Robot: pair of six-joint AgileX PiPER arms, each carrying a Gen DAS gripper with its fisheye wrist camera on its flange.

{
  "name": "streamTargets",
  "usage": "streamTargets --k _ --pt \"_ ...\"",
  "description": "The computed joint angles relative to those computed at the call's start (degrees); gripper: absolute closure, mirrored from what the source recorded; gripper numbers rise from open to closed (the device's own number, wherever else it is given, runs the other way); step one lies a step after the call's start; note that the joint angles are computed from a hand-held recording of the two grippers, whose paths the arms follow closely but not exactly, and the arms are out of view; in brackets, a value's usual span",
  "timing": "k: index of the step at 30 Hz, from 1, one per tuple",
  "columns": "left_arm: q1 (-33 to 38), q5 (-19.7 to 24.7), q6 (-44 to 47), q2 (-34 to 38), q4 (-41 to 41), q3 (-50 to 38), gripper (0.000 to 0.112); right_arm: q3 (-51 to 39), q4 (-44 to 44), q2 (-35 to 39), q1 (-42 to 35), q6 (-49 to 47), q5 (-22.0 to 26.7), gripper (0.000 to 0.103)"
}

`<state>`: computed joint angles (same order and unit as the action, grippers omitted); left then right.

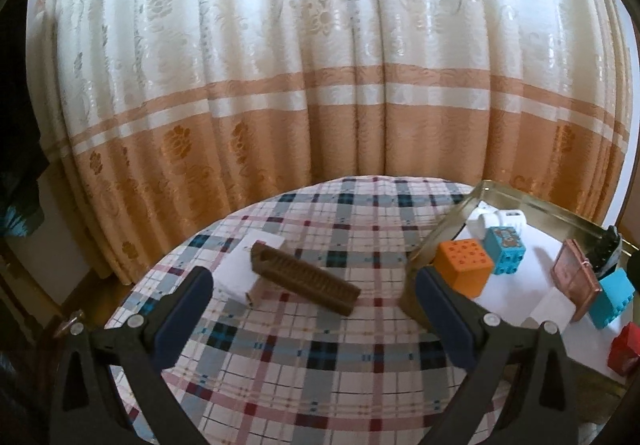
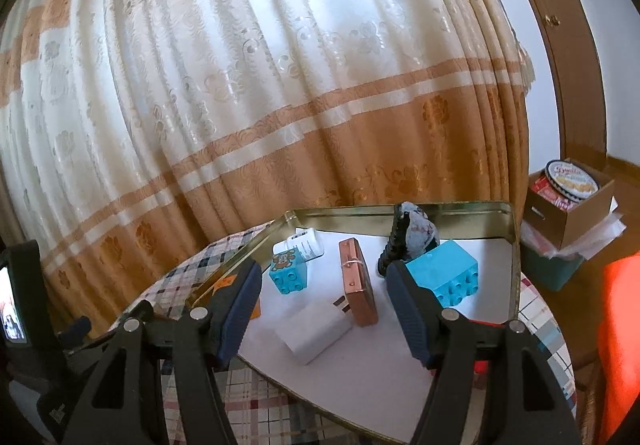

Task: Organize rigid objects
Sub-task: 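Move the right gripper toward the brown wooden bar while the left moves toward the white box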

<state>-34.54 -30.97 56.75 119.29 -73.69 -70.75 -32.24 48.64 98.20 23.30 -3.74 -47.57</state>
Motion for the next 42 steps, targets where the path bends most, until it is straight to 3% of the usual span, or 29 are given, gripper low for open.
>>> streamTargets --k 6,10,16,19,28,42 --pt "1.3 0.3 -2.3 -0.3 1.3 1.1 0.01 -2.4 8.6 1.1 4.7 -9.7 -2.9 0.036" --pt "2.5 0.6 -4.6 -1.0 3.2 2.3 0.01 -3.1 9.9 1.5 5.8 -11.8 -3.3 0.036" --pt "4.5 0.4 -6.6 -1.9 4.9 3.7 0.01 -4.1 6.8 2.1 5.2 -8.4 -0.3 0.036" --pt "5.9 0.4 -7.0 -2.0 4.6 4.1 0.01 -6.1 7.7 2.9 5.5 -11.6 1.9 0.036" --pt "7.9 -1.1 -7.6 -1.7 4.8 4.9 0.01 -9.9 9.1 5.4 7.9 -15.2 2.8 0.036" --pt "12.2 2.7 -7.6 -1.2 2.4 3.7 0.01 -13.7 7.8 7.8 8.2 -16.2 7.0 0.036"
